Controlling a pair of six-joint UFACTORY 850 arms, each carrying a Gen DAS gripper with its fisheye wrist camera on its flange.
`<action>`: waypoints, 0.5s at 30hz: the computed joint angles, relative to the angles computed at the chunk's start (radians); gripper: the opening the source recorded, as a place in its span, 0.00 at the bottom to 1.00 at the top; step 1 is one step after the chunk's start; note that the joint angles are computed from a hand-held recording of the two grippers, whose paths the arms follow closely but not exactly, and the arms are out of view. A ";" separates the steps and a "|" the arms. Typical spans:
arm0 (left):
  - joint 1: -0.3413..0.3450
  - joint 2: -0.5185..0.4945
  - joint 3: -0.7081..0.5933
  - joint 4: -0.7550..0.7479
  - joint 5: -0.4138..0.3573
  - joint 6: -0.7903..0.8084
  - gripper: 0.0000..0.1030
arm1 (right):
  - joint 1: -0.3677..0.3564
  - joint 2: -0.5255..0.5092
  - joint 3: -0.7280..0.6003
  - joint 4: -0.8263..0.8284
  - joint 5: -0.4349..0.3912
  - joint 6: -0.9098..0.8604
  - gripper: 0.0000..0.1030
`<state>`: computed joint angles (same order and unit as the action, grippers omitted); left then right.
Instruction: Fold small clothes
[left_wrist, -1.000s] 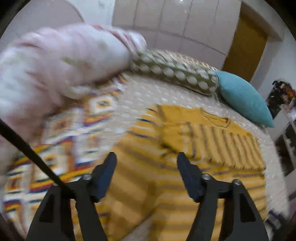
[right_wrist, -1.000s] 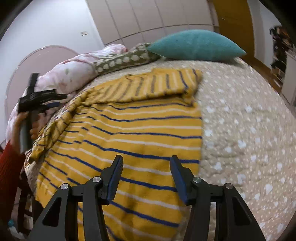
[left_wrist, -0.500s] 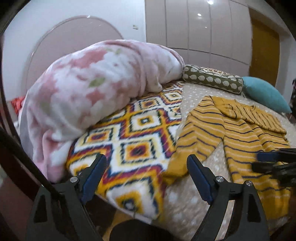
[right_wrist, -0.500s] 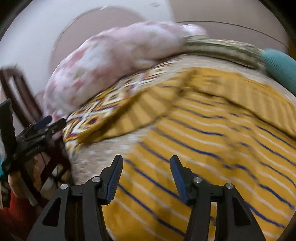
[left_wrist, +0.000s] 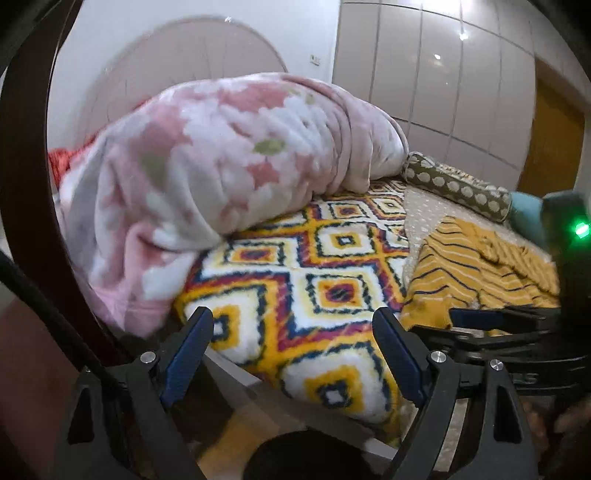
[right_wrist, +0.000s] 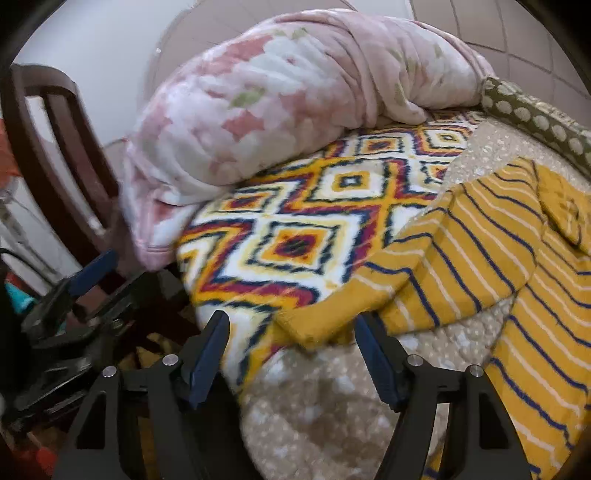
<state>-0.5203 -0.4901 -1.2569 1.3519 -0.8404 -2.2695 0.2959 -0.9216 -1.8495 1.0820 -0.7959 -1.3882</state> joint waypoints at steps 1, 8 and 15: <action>0.001 0.002 0.005 0.007 0.005 -0.014 0.84 | 0.008 -0.007 -0.011 -0.025 0.028 0.023 0.66; -0.001 -0.003 -0.019 0.044 0.023 -0.017 0.84 | -0.001 -0.070 -0.158 -0.173 -0.009 0.151 0.09; -0.004 -0.065 -0.140 0.094 0.099 0.046 0.84 | -0.126 -0.055 -0.346 -0.100 -0.012 0.101 0.09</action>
<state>-0.5239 -0.5549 -1.3973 1.4458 -0.7415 -2.2234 0.1696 -0.9764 -2.1957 0.9822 -0.8082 -1.2877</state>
